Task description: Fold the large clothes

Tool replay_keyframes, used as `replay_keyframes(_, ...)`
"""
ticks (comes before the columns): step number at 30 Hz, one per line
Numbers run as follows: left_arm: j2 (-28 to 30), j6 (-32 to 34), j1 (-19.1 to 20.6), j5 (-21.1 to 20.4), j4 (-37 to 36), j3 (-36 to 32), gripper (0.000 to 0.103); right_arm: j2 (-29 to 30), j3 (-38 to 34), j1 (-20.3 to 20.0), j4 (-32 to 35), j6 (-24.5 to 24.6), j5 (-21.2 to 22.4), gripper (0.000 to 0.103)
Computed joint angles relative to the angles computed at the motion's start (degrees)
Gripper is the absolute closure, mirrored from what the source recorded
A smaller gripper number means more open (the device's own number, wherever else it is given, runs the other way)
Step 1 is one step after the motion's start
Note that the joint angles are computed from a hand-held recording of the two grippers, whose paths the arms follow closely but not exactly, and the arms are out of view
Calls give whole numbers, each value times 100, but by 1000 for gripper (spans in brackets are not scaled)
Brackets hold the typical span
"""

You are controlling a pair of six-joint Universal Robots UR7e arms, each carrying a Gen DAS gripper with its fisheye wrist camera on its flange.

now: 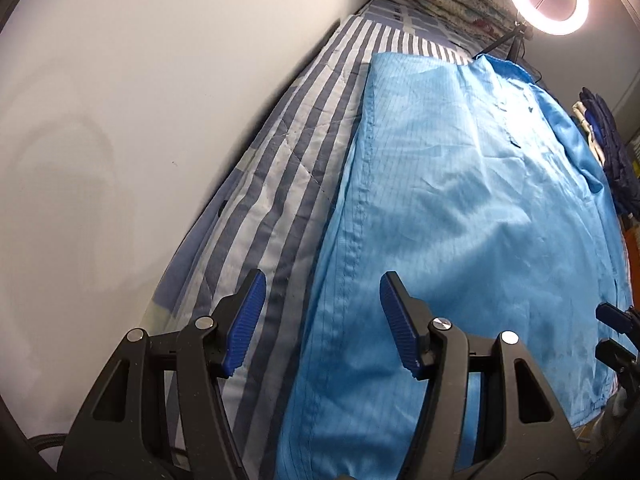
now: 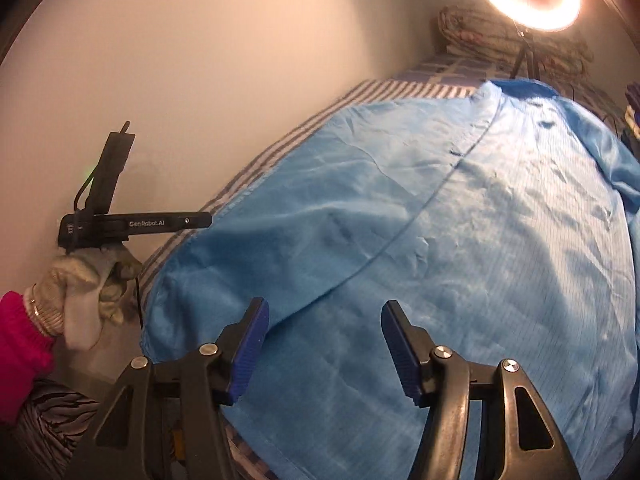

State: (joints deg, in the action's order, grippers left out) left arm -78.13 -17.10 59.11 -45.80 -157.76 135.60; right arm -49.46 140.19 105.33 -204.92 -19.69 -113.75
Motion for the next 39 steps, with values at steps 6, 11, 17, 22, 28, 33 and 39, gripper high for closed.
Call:
replay_keyframes(6, 124, 125, 166, -102, 24, -97, 42, -45, -20, -213, 328, 91, 259, 44)
replay_keyframes(11, 237, 160, 255, -272, 126, -153, 94, -29, -59, -257, 392, 89, 390, 47)
replay_keyframes(17, 189, 209, 38, -106, -260, 15, 103, -61, -153, -243, 636, 185, 525, 51)
replay_keyframes(22, -23, 189, -125, -188, -463, 112, 103, -119, -517, -317, 1190, 455, 658, 50)
replay_keyframes(28, -89, 310, -406, -134, -625, 204, 103, 143, -1686, -390, 2278, 835, 871, 44)
replay_keyframes(33, -60, 364, -523, -199, -655, 195, 103, 757, -2847, -253, 3013, 1202, 882, 40)
replay_keyframes(39, 29, 365, -631, -227, -736, 193, 103, 1766, -4178, 40, 3811, 1510, 453, 40)
